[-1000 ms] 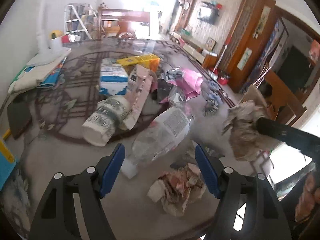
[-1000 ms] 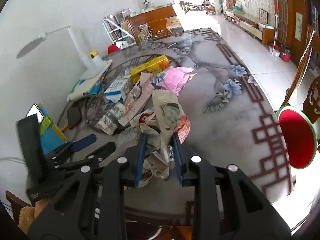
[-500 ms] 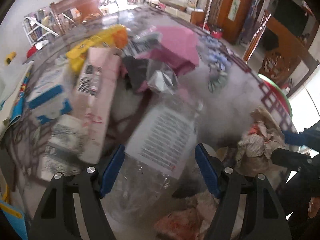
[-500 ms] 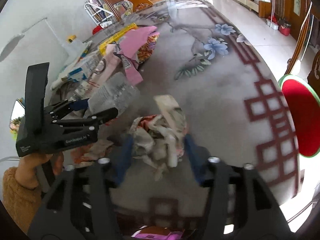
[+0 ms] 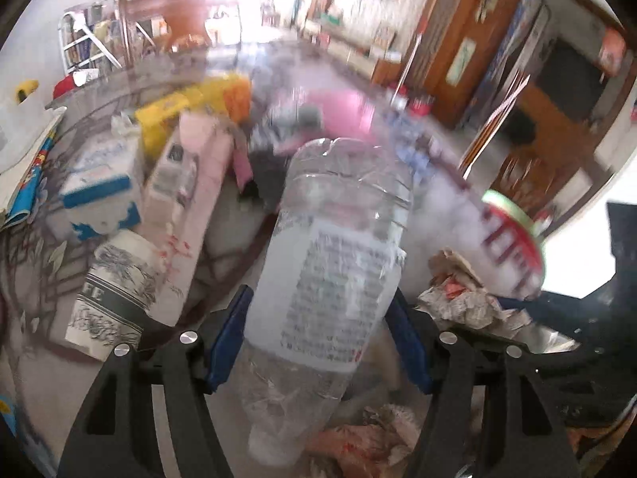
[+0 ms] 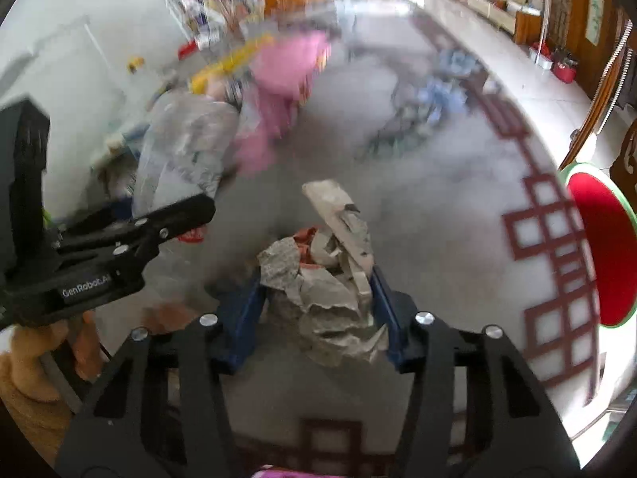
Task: Collect trash
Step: 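Grasp crumpled paper with the right tool while the left tool grasps the clear plastic bottle, then carry the plastic bottle and crumpled paper to the red bucket with both tools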
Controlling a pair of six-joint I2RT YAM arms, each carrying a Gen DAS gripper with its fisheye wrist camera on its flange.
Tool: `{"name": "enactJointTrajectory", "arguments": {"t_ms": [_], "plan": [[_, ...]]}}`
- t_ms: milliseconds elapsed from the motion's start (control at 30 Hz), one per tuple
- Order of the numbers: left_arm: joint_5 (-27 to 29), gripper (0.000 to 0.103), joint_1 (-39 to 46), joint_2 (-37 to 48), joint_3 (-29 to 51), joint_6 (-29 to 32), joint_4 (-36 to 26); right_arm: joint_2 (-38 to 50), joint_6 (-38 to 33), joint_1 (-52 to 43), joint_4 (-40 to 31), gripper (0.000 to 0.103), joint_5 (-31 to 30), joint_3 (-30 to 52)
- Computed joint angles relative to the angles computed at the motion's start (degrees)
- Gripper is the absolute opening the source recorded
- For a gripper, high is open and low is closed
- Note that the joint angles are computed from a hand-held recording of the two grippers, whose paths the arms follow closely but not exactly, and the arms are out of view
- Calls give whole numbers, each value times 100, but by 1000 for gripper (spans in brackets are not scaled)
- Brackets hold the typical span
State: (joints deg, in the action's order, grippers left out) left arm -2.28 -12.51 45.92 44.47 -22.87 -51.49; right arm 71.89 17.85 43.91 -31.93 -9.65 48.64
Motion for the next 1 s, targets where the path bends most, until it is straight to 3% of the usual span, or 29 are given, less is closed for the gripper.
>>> {"name": "enactJointTrajectory", "arguments": {"t_ms": [67,333,500,567,767,1000], "plan": [[-157,53,-156,-420,93,-208,-60,-391,27,-77,-78,50,19,19],[-1479,51,-1325,-1078,293,-1008,-399,-1160,-307,-529,-535,50,-150,378],[-1969,51,-1820,-1177,336,-1519,-738,-1138,-328,-1269,-308,51,-872,386],[-2078,51,-1940,-1131,362,-1645,-705,-1175,-281,-1341,-146,51,-865,315],[-2169,51,-2394,-615,522,-1817,-187,-1078,-379,-1855,61,51,-1088,81],[-1387,51,-2250,824,1054,-1432,1180,-1043,-733,-3283,-31,51,-1908,126]]}}
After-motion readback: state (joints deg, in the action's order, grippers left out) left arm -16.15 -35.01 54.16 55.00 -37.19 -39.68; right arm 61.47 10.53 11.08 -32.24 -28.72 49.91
